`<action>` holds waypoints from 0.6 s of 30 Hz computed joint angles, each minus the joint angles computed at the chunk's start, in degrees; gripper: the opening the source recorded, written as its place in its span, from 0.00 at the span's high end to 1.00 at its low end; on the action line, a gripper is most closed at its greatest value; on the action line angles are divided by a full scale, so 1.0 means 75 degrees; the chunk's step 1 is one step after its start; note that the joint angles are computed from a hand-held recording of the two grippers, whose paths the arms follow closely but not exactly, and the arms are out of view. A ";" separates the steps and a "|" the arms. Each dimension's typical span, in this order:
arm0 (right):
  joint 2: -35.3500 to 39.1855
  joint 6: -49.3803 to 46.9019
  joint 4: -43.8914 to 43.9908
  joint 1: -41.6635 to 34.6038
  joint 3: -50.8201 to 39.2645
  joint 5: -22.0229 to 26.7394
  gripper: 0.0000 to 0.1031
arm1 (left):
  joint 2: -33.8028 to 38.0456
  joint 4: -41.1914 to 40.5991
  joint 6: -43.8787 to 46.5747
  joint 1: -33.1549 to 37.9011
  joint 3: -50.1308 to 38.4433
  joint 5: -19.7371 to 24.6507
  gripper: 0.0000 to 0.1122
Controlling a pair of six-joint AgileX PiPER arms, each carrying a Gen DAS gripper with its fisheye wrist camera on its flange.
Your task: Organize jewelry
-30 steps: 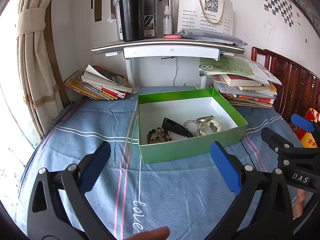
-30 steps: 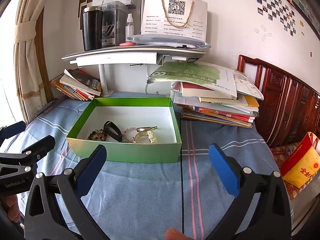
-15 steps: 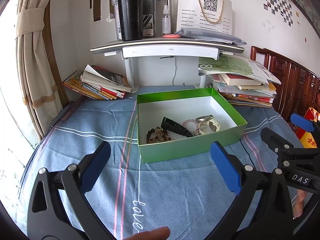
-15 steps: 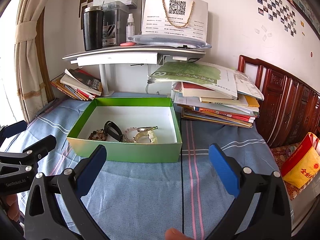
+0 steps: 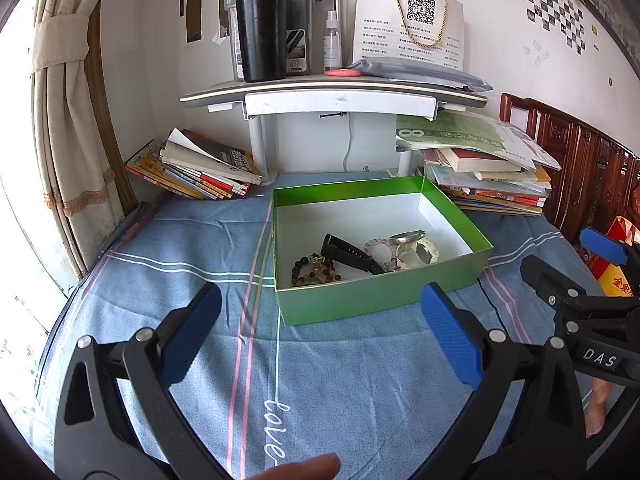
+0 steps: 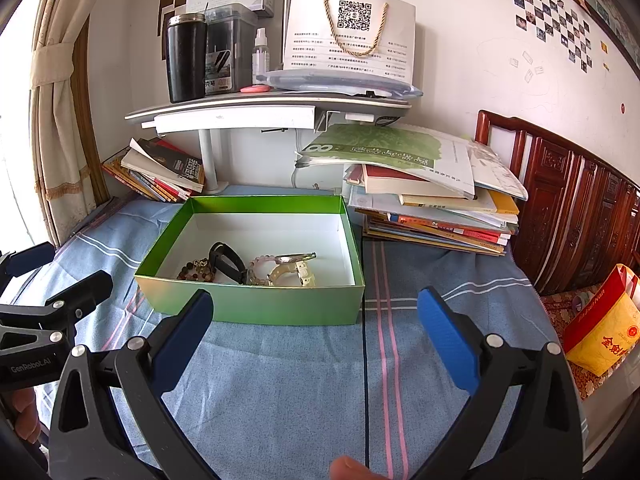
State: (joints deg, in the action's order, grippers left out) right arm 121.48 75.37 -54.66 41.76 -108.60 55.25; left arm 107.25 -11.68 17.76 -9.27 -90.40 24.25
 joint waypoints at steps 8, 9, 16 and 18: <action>-0.0022 0.0004 -0.0004 0.0002 0.0035 -0.0015 0.03 | -0.0027 0.0026 -0.0026 -0.0033 0.0044 -0.0001 0.12; -0.0029 0.0013 -0.0010 0.0003 0.0047 -0.0019 0.03 | -0.0032 0.0041 -0.0045 -0.0037 0.0051 -0.0006 0.12; -0.0036 0.0003 -0.0010 -0.0003 0.0061 -0.0031 0.03 | -0.0017 -0.0034 0.0042 -0.0014 0.0022 0.0015 0.12; -0.0033 0.0002 -0.0020 0.0000 0.0059 -0.0026 0.03 | -0.0012 0.0034 -0.0029 -0.0021 0.0013 0.0023 0.12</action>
State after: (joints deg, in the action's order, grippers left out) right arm 121.23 75.39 -54.81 41.76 -108.16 55.05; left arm 107.16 -11.43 17.55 -9.43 -90.31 24.42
